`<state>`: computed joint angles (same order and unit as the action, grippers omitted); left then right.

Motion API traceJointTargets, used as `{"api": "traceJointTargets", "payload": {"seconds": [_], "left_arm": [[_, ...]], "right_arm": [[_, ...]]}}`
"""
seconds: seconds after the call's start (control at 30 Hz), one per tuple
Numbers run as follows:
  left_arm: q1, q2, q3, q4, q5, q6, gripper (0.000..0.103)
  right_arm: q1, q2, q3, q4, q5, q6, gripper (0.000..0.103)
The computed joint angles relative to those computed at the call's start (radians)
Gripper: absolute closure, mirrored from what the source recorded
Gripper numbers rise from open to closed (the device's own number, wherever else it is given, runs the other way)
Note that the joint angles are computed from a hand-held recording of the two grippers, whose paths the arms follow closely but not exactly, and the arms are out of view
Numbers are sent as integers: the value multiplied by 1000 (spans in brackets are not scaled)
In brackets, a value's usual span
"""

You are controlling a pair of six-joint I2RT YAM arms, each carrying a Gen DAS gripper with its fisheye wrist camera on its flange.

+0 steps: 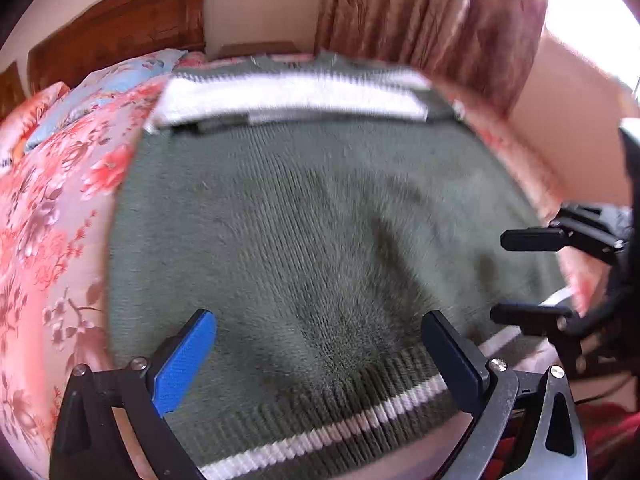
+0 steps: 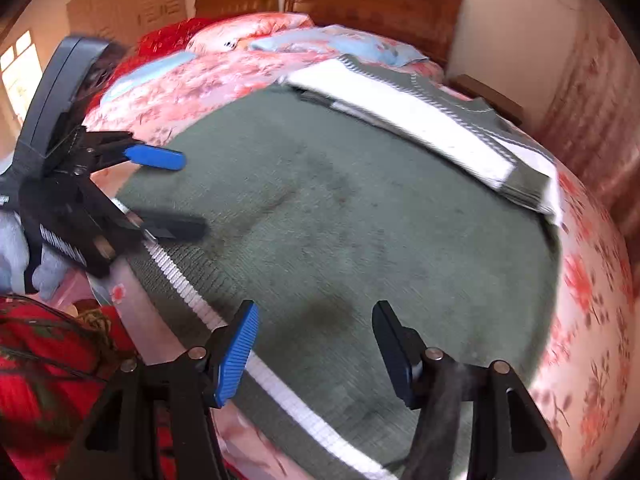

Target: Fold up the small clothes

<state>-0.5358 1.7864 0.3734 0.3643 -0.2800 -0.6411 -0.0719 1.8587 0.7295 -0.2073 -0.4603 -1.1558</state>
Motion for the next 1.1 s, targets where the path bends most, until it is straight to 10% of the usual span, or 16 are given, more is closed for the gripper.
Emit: {"api": "traceJointTargets", "payload": {"seconds": [0.1, 0.33, 0.5, 0.73, 1.1], "left_arm": [[-81, 36, -2, 6, -108, 25, 0], [18, -58, -43, -49, 27, 89, 0], [180, -140, 39, -60, 43, 160, 0], [307, 115, 292, -91, 0, 206, 0], [326, 182, 254, -33, 3, 190, 0]], "right_arm": [[-34, 62, 33, -27, -15, -57, 42], [-183, 105, 146, -236, -8, -249, 43], [-122, 67, 182, -111, -52, -80, 44], [15, 278, 410, 74, 79, 293, 44], [-161, 339, 472, -21, -6, 219, 40]]}}
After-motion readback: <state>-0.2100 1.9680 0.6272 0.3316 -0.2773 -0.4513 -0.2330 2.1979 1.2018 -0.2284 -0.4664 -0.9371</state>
